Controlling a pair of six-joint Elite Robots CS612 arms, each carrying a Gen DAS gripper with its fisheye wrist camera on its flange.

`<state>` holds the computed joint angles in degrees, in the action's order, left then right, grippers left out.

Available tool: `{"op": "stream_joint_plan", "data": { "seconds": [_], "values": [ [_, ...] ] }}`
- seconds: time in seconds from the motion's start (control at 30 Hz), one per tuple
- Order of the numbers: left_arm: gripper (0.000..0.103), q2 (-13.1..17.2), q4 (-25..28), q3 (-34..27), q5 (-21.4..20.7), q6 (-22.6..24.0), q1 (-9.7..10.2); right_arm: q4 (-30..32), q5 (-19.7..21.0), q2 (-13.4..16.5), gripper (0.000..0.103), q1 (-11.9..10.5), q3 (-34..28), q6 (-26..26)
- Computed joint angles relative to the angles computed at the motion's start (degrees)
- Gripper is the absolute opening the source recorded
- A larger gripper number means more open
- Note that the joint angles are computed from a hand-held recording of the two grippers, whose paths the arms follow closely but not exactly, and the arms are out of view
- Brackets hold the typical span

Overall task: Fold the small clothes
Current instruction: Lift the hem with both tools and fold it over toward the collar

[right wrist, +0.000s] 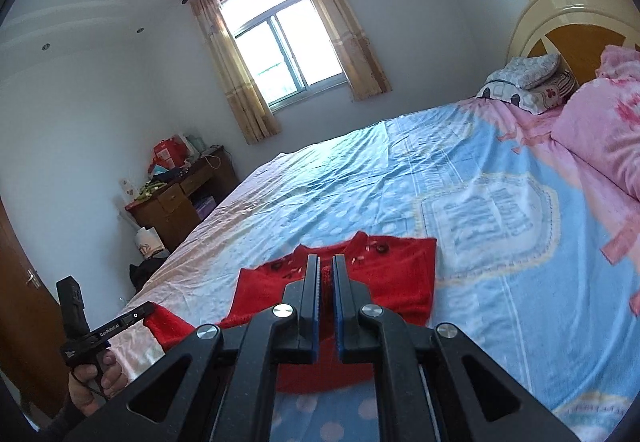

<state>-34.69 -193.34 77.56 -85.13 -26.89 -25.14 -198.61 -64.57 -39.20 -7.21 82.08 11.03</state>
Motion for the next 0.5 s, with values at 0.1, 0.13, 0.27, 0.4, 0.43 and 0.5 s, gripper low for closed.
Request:
{"op": "stream_joint_plan", "data": {
  "seconds": [0.1,0.13,0.27,0.4,0.43,0.5],
  "values": [
    [0.003,1.2,2.7,-3.0,-0.4,-0.4,0.56,2.6,-0.9,1.1,0.004,0.3,-3.1,-0.5],
    [0.003,1.5,3.4,-3.9,-0.4,-0.3,0.68,3.5,-1.3,1.6,0.004,0.4,-4.3,-0.5],
    [0.003,3.3,6.7,-8.4,0.1,-0.1,1.14,7.8,-2.7,3.7,0.004,0.8,-9.2,-0.7],
    [0.003,5.4,9.7,-13.2,0.2,0.2,1.59,11.8,-4.2,6.0,0.004,1.2,-13.6,-1.2],
    [0.003,6.0,10.7,-14.6,0.1,0.2,1.74,13.1,-4.6,6.6,0.004,1.2,-14.9,-1.3],
    [0.003,7.1,12.5,-16.9,0.1,0.4,1.9,15.7,-5.4,8.0,0.004,1.3,-17.6,-1.5]
  ]
}}
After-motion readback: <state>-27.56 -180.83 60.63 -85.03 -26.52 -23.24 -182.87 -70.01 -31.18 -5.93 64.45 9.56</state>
